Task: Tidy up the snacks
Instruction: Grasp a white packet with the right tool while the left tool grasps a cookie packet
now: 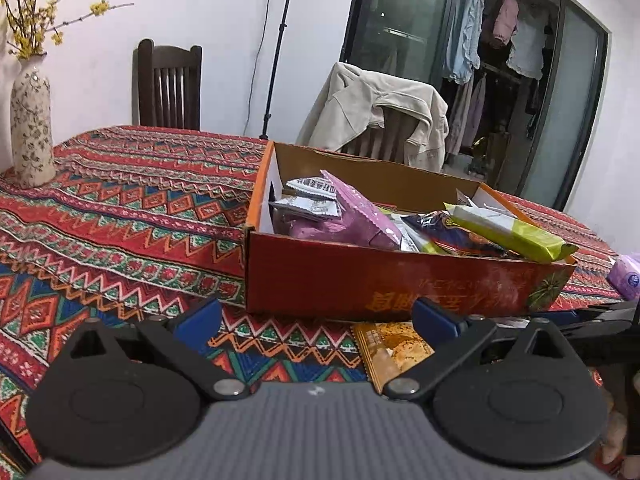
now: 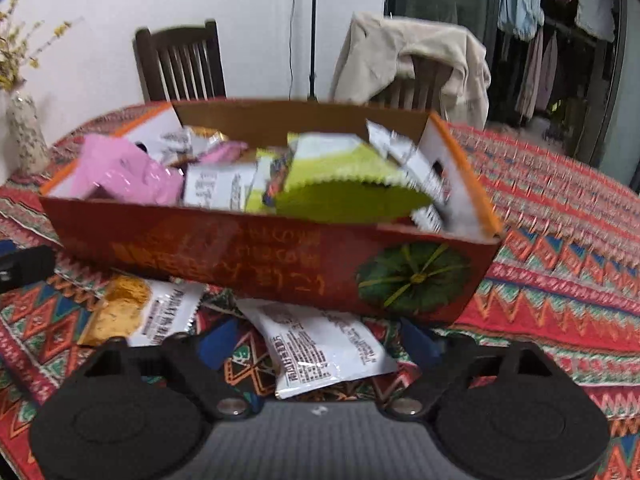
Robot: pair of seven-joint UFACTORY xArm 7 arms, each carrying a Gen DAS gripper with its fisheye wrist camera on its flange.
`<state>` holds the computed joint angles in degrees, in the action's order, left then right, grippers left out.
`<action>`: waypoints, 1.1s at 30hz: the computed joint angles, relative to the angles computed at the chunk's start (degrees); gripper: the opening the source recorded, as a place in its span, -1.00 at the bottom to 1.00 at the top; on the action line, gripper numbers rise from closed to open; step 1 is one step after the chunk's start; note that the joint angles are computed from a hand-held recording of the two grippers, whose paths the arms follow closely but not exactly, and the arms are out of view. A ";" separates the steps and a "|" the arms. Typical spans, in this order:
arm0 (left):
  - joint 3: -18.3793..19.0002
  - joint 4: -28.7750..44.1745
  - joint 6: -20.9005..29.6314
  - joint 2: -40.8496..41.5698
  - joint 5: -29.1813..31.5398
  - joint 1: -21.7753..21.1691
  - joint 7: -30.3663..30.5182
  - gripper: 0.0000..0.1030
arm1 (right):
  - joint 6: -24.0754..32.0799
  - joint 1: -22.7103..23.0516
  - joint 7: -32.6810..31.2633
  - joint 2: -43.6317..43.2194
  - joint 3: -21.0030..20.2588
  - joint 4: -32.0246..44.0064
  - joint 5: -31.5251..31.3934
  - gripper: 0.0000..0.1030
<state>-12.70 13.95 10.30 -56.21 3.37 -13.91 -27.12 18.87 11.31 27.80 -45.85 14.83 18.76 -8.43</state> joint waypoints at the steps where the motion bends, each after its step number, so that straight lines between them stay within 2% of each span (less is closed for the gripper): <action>1: 0.20 0.08 -0.12 0.34 -0.12 -0.22 0.00 1.00 | -0.13 -0.10 0.20 -0.31 0.11 -0.24 -0.03 0.47; 3: 0.99 0.29 -0.15 0.97 -0.37 -0.91 0.41 1.00 | -0.12 0.65 -0.37 -0.97 -0.56 -0.57 0.18 0.18; 9: 0.18 0.33 -0.30 1.05 -0.37 -0.46 0.24 1.00 | -1.52 2.39 0.35 -6.47 -1.15 -4.35 1.99 -0.21; 12: -0.53 0.59 0.10 1.21 -0.07 0.06 -0.18 1.00 | -1.05 3.27 1.20 -10.56 -1.13 -6.42 2.79 -0.22; 16: -1.03 1.93 2.40 1.61 0.40 -0.72 -0.10 1.00 | 0.36 2.78 3.15 -17.82 1.19 -9.09 1.96 -0.21; 22: -3.76 7.04 7.67 5.92 0.78 -2.28 -1.17 1.00 | 1.83 1.91 5.64 -26.01 2.05 -12.37 0.87 -0.21; 28: -9.43 13.27 12.75 12.93 3.42 0.62 -7.10 1.00 | 3.36 0.70 8.21 -29.08 2.62 -13.94 0.03 -0.21; 33: -11.22 15.41 14.52 17.16 6.39 1.09 -12.08 1.00 | 3.26 1.17 9.34 -29.56 3.32 -14.39 -1.14 -0.21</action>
<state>-23.92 29.35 24.82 -39.04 9.76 -12.82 -39.20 22.13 12.48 37.14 -75.42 18.16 4.37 -9.57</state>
